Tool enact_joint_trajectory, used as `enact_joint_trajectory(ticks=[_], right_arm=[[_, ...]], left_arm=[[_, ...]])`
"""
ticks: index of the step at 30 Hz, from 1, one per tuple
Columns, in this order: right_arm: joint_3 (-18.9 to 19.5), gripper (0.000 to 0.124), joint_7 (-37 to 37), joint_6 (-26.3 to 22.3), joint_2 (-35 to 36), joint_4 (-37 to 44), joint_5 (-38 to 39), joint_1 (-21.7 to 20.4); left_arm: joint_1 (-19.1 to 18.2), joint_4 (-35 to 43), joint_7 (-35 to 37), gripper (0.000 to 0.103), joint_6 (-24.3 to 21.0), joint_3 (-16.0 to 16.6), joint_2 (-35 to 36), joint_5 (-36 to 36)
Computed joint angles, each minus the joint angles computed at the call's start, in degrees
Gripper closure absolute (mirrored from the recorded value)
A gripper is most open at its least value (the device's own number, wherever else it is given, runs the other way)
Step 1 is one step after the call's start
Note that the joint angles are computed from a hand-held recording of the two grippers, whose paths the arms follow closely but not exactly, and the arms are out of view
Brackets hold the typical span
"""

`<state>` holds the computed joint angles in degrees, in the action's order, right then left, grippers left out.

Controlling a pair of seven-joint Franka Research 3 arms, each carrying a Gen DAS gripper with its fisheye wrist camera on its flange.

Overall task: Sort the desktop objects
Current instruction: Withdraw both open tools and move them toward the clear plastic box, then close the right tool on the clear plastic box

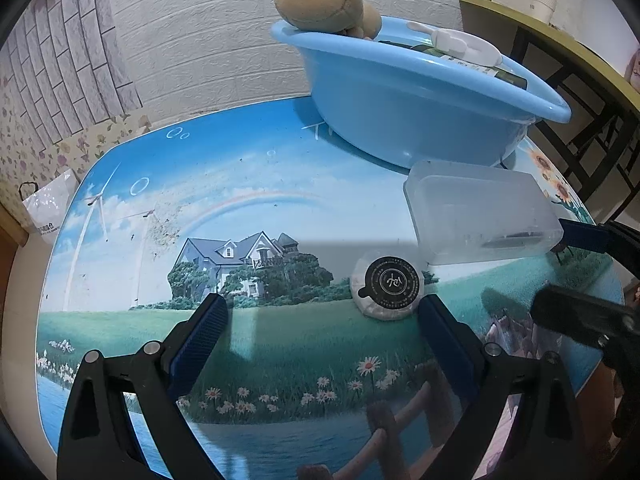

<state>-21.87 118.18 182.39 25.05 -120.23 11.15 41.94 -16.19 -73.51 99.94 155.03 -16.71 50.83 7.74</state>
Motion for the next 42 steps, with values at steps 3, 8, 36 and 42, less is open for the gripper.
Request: enact_joint_trajectory(ticks=[3, 8, 36, 42], right_arm=[[2.5, 0.021, -1.5, 1.6, -1.0, -0.8, 0.4, -1.9], [-3.4, 0.021, -1.0, 0.8, -0.5, -1.3, 2.5, 3.7], [13.8, 0.038, -16.5, 0.1, 0.4, 2.7, -1.9, -16.6], [15.8, 0.051, -19.1, 1.9, -2.6, -1.3, 1.7, -17.5]], left_arm=[[0.0, -0.2, -0.2, 0.007, 0.1, 0.0, -0.1, 0.0], [0.3, -0.6, -0.1, 0.007, 0.3, -0.1, -0.3, -0.1], [2.4, 3.0, 8.6, 0.065, -3.9, -4.4, 1.3, -6.1], [3.0, -0.5, 10.0, 0.075, -2.8, -4.6, -0.8, -7.3]])
